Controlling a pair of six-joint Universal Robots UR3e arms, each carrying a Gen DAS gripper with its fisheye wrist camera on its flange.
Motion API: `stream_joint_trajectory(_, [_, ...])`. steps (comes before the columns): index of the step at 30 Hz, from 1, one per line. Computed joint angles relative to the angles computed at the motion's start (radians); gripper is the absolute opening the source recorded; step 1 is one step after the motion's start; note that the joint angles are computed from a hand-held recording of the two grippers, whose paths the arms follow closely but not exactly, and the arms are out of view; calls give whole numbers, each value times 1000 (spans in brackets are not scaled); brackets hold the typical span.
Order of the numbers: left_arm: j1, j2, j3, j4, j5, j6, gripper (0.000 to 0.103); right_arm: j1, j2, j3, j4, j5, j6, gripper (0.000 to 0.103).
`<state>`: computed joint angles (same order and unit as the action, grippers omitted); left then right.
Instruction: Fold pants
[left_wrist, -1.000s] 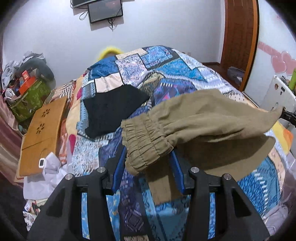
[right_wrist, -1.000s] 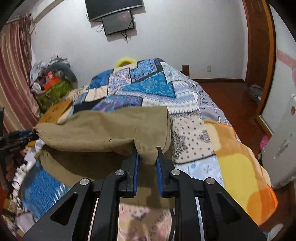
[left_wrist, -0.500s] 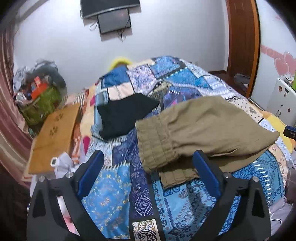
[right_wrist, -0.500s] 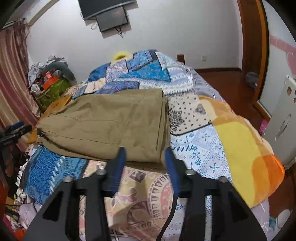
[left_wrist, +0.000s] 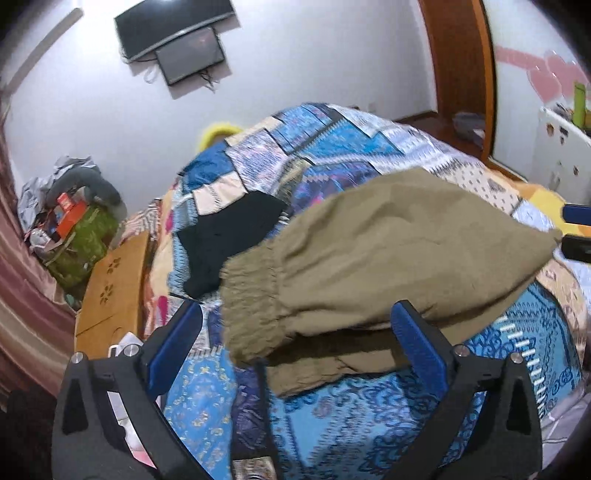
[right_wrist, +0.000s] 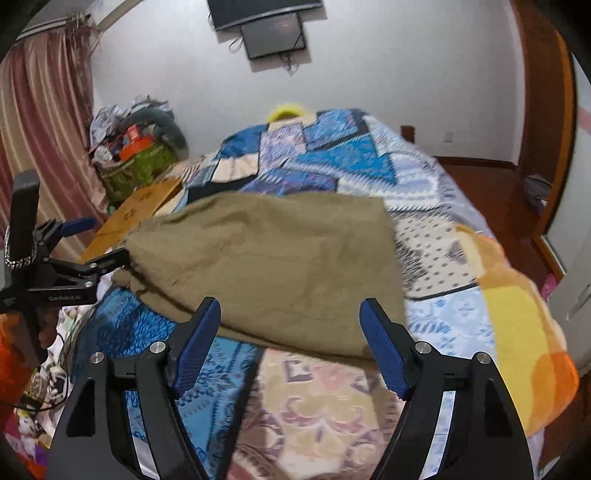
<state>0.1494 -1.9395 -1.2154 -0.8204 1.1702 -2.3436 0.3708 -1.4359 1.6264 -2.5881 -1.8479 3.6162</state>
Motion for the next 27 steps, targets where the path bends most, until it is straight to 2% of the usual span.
stream_joint_trajectory(10, [-61,22,-116,81,43,124,103,24,158,-155,66,56,-46,75])
stream_joint_trajectory(16, [-54,39,-161,72,65,231,103,21,211,-235,99,92,-92,75])
stream_joint_trajectory(18, [-48,32,-155,73,65,227,103,21,220,-245,104,98,-105,75])
stream_joint_trajectory(23, [-63,-45,15,-58,46,153,103,12,246,-291,134,121,-128,75])
stream_joint_trajectory(27, [-109,-85,52,-1,92,109,103,-8,249,-303,130,180,-137,75])
